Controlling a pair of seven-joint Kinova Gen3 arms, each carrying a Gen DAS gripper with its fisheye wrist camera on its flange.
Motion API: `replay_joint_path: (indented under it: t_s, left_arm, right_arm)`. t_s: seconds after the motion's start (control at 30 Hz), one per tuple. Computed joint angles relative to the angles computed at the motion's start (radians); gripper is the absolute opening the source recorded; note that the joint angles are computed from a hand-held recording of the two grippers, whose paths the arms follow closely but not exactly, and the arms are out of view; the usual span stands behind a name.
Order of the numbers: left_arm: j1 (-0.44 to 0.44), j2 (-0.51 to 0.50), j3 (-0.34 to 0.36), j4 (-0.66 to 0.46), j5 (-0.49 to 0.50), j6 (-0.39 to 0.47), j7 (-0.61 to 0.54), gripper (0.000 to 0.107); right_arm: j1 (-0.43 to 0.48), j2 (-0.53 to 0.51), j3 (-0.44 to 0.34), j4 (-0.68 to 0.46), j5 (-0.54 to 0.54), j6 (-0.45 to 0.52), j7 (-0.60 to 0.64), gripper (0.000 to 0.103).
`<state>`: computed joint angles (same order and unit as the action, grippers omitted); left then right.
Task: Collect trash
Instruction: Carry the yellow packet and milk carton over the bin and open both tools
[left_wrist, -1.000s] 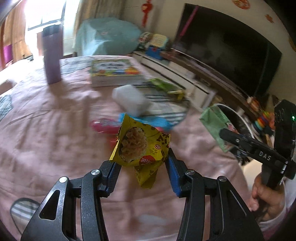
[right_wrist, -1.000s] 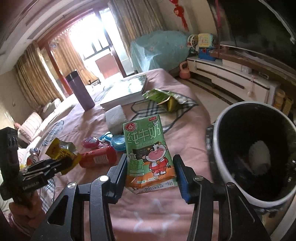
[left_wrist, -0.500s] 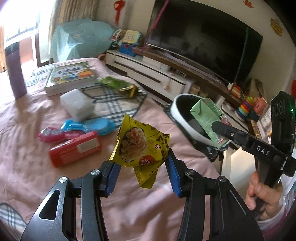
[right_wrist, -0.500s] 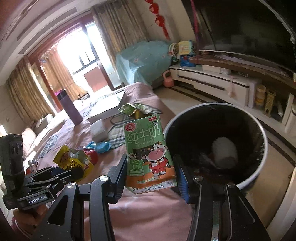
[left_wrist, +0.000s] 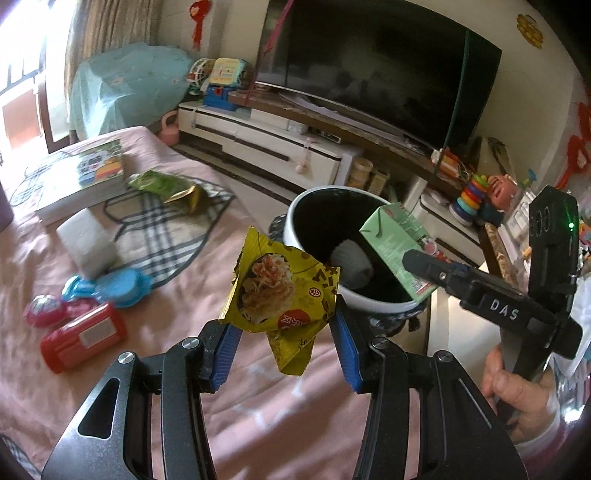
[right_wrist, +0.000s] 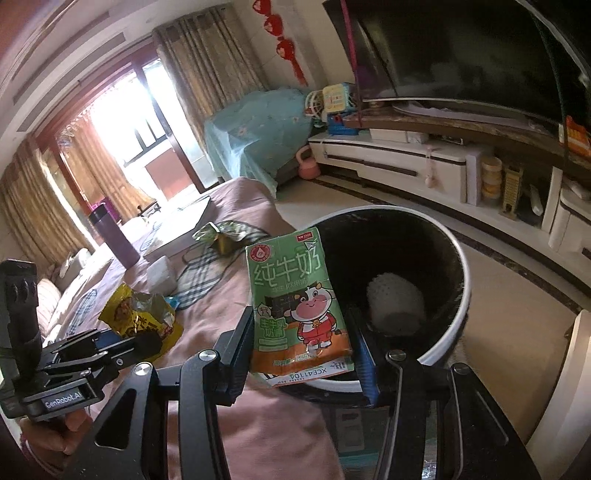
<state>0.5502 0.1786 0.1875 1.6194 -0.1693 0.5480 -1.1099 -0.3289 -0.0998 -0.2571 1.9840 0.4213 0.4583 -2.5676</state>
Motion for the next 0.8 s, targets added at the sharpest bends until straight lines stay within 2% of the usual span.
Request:
replay_joint_path:
  t_s: [0.8]
  left_arm:
    - [0.076, 0.206, -0.022, -0.301, 0.037, 0.149, -0.094, 0.048]
  right_arm:
    - [0.067, 0.007, 0.081, -0.013, -0.160, 0.009, 0.210, 0.049]
